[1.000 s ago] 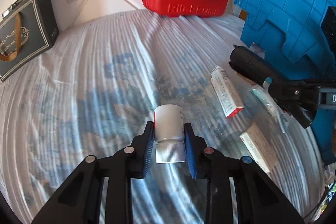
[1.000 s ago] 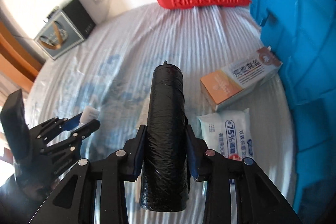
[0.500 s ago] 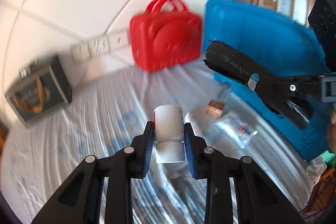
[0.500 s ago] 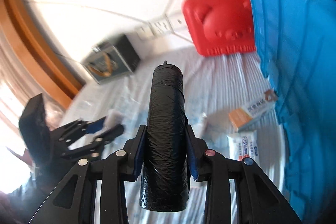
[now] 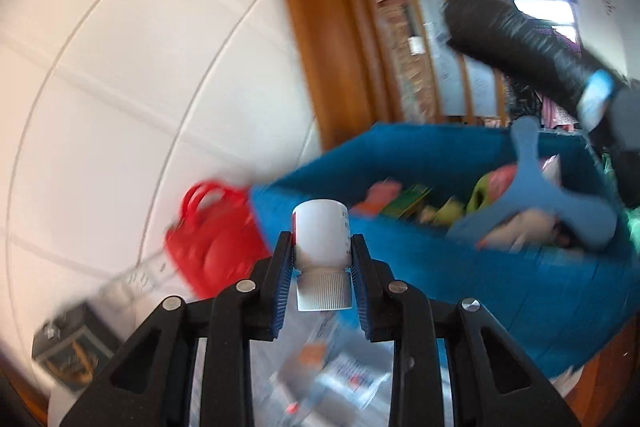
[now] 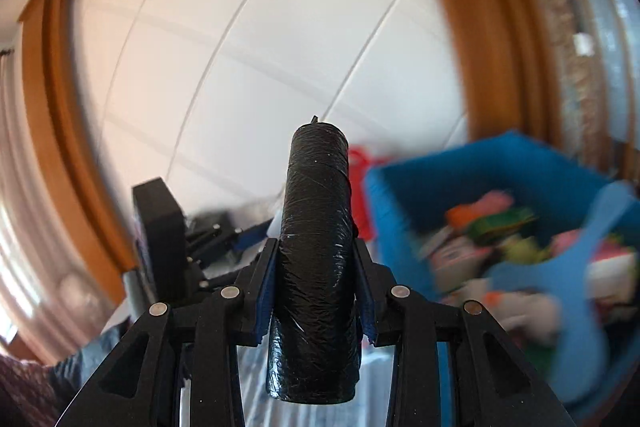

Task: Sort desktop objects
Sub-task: 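Carry the black roll and pill bottle over the blue bin and open both tools, then move both empty tools back toward the remaining table objects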

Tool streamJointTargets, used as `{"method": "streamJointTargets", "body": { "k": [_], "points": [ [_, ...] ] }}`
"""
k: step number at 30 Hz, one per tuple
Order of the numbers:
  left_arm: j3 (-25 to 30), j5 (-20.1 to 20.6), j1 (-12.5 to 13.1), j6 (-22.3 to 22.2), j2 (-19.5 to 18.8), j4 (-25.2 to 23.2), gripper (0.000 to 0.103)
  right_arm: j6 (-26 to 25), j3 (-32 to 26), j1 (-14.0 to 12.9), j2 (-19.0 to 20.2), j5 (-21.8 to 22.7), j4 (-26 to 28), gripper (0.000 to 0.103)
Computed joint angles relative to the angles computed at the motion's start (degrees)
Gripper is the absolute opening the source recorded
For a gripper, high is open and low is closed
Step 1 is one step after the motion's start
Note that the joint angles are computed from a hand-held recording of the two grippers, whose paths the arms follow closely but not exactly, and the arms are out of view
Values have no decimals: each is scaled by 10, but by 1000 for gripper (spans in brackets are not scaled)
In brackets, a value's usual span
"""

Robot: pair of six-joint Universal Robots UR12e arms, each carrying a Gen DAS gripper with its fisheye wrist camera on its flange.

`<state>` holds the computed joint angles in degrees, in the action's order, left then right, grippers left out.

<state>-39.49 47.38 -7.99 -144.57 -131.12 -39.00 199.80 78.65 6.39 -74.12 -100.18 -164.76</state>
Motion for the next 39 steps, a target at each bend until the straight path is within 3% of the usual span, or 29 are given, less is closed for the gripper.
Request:
{"method": "streamJointTargets", "body": {
  "k": [3, 10, 16, 18, 19, 20, 21, 22, 26, 30, 34, 39],
  "points": [
    [17, 21, -28, -2, -3, 6, 27, 11, 30, -15, -38, -34, -2, 34],
    [65, 72, -82, -19, -22, 7, 27, 24, 73, -70, -94, -41, 25, 34],
    [110, 117, -111, -12, -42, -12, 28, 56, 80, -125, -103, 23, 43, 34],
    [127, 152, -121, -3, -51, -18, 39, 71, 79, -141, -100, 43, 44, 37],
    [136, 169, -125, 0, -56, -22, 61, 79, 73, -147, -97, 48, 48, 40],
    [139, 183, -127, -1, -58, -15, 76, 88, 72, -154, -95, 51, 43, 42],
    [139, 196, -130, -13, -61, 3, 80, 97, 73, -160, -94, 56, 36, 50],
    [138, 205, -131, -22, -61, 13, 80, 104, 74, -164, -94, 63, 29, 58],
    [157, 226, -131, -54, -70, 6, 84, 100, 80, -177, -96, 89, 1, 71],
    [165, 246, -132, -60, -78, 12, 86, 91, 84, -186, -94, 128, -11, 74],
    [136, 253, -129, -64, -65, 27, 86, 86, 91, -184, -98, 164, -13, 78],
    [92, 245, -117, -73, -42, 46, 86, 85, 101, -166, -104, 158, -33, 85]
  ]
}}
